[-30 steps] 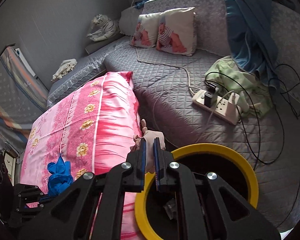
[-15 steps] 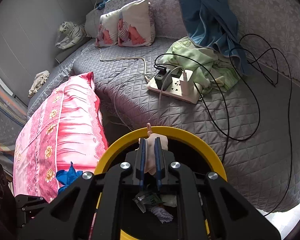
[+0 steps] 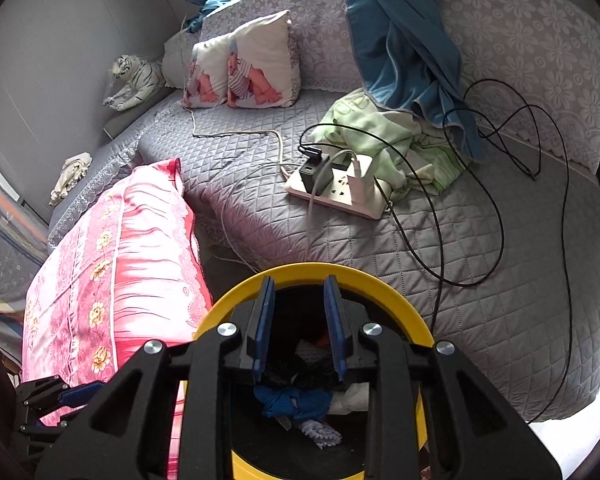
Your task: Collect trash
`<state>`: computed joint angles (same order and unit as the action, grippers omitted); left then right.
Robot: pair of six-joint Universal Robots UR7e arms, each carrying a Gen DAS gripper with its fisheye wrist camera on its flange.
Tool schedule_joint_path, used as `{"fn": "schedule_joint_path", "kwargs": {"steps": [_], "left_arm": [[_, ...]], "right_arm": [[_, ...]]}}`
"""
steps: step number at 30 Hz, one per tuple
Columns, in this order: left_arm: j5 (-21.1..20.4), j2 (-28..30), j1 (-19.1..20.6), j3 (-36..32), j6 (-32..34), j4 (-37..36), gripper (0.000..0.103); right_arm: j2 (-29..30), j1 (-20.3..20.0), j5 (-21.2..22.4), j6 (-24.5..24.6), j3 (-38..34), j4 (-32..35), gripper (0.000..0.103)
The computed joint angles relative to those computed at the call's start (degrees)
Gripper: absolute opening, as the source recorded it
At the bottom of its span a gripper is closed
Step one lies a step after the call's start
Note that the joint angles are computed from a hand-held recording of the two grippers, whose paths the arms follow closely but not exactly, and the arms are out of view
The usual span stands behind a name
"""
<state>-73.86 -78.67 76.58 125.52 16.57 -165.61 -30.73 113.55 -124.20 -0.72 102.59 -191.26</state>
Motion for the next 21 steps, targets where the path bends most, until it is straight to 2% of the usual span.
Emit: {"fn": "schedule_joint_path", "kwargs": {"steps": [5, 9, 13, 15, 18, 21], "left_arm": [[2.54, -9.07, -0.05, 4.15, 0.07, -2.63, 0.025], [8.27, -18.39, -0.60, 8.92, 0.22, -7.06, 0.025], [17.38, -28.60, -2.31, 14.27, 1.11, -12.50, 0.025], [23.52, -33.57, -4.05, 17.25, 2.11, -15.90, 0.025], [32.74, -39.68, -7.88, 21.33, 5.20, -21.52, 0.026], [38.19, -45.66, -10.77, 24.12, 6.00, -22.40, 0.031]], "right_arm": [[2.40, 4.52, 2.12, -3.19, -2.31, -1.38, 0.028], [5.97, 8.71, 3.40, -6.70, -5.09, -3.43, 0.029], [9.25, 12.52, 7.64, -9.19, -7.58, -4.48, 0.029], [11.13, 14.61, 9.18, -10.38, -8.89, -5.44, 0.031], [14.55, 17.80, 10.40, -12.88, -10.97, -8.38, 0.044], [17.87, 20.91, 10.50, -15.01, -13.10, -10.88, 0.048]]}}
